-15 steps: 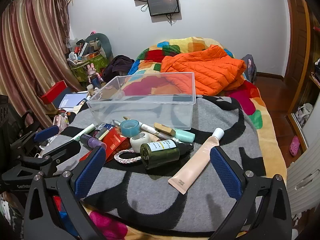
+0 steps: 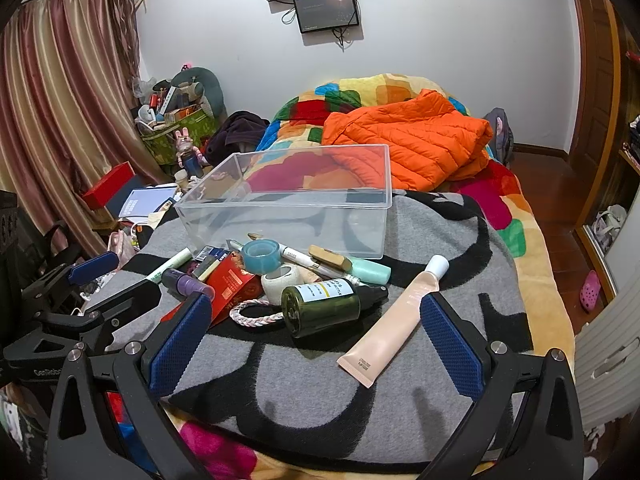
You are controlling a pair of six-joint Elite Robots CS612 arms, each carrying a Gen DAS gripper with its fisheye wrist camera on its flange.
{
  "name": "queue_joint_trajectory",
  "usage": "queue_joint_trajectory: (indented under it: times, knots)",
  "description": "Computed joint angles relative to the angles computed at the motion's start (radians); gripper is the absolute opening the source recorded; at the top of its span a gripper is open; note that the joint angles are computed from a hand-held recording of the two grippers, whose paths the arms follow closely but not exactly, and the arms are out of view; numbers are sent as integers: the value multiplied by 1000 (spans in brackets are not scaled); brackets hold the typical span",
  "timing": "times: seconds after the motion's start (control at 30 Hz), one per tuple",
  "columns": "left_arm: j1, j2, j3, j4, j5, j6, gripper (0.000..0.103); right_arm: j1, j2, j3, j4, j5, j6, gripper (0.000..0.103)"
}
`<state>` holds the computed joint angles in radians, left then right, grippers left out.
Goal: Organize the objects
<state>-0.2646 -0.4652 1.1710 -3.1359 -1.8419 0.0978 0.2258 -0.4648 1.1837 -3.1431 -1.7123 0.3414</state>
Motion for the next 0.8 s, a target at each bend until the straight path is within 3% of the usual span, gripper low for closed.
queue_joint_trajectory:
  times: [0.8]
  knots:
    - [5, 3, -15, 50, -30, 8, 103, -3, 6, -9, 21, 11, 17, 103]
